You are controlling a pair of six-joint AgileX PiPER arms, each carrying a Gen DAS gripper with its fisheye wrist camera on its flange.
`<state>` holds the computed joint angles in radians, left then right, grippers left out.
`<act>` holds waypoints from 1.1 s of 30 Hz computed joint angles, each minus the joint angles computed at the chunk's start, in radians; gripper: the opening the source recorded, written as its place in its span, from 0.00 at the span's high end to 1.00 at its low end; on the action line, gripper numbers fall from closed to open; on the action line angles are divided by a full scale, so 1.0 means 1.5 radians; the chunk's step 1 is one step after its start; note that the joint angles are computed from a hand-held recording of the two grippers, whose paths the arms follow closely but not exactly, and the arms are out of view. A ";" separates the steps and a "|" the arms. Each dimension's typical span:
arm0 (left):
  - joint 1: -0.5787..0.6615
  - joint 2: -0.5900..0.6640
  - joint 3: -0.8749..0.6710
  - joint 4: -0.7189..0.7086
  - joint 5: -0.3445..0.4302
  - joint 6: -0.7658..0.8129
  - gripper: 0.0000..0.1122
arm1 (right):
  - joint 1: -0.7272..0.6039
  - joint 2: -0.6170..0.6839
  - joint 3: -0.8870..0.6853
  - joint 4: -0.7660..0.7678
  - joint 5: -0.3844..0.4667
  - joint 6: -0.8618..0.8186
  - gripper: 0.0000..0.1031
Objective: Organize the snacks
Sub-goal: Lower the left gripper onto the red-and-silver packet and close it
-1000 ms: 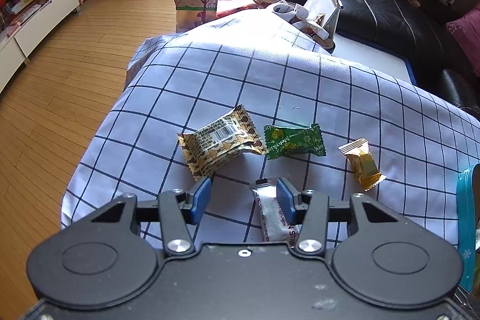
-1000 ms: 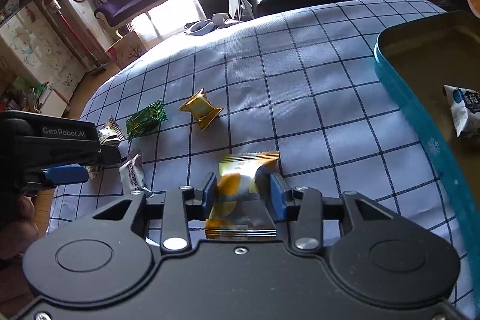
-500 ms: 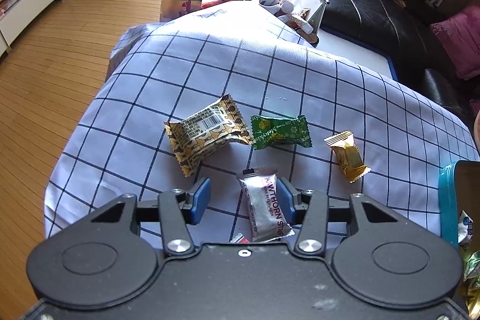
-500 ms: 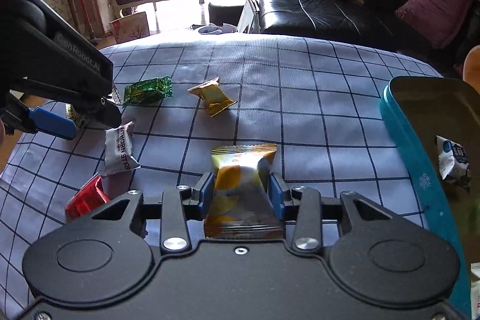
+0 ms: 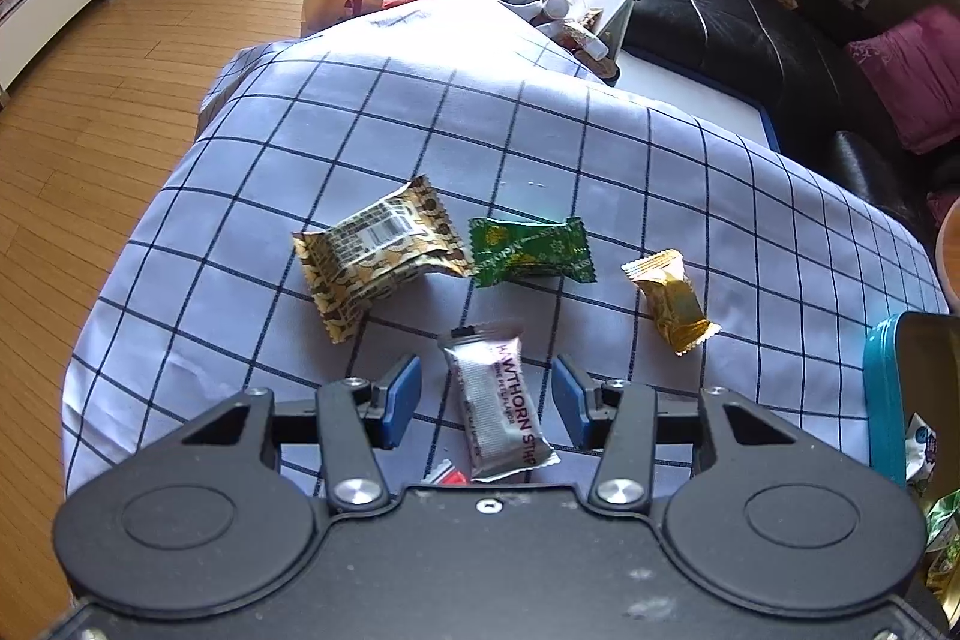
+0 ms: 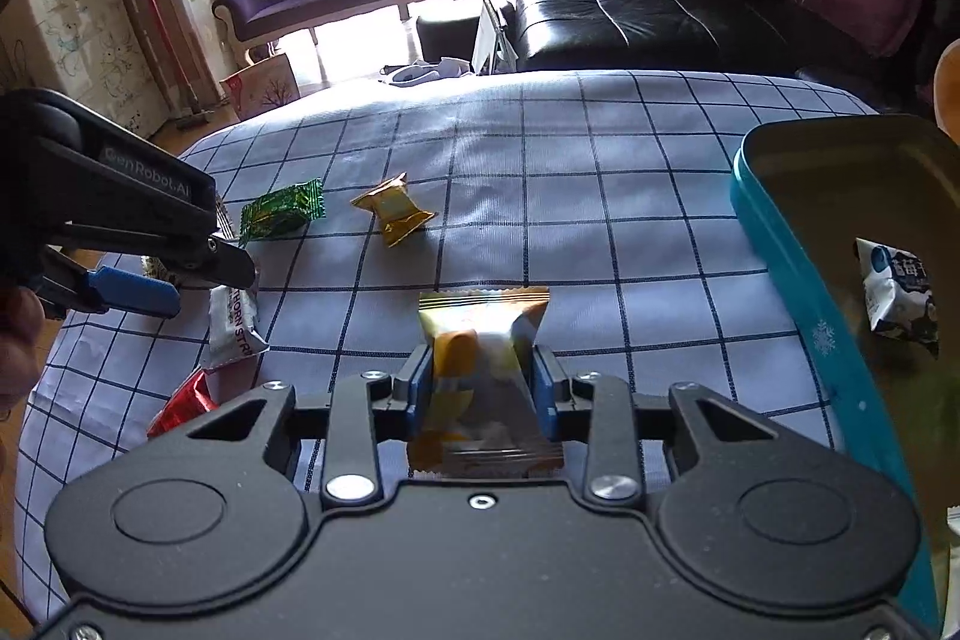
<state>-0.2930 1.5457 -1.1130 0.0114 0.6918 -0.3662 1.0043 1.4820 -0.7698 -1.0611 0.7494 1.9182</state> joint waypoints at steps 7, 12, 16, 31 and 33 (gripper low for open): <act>-0.011 -0.014 0.014 0.005 0.001 0.006 0.56 | -0.012 -0.013 0.010 -0.004 -0.011 0.007 0.58; -0.030 -0.020 0.031 0.043 0.024 -0.055 0.56 | -0.023 -0.021 0.017 -0.002 -0.017 0.008 0.58; -0.048 -0.045 0.048 0.061 0.052 -0.097 0.56 | -0.029 -0.038 0.030 -0.011 -0.013 0.021 0.58; -0.088 -0.090 0.074 0.072 0.110 -0.200 0.56 | -0.056 -0.061 0.052 -0.025 -0.031 0.061 0.58; -0.085 -0.081 0.072 0.071 0.108 -0.210 0.57 | -0.055 -0.061 0.052 -0.025 -0.029 0.061 0.58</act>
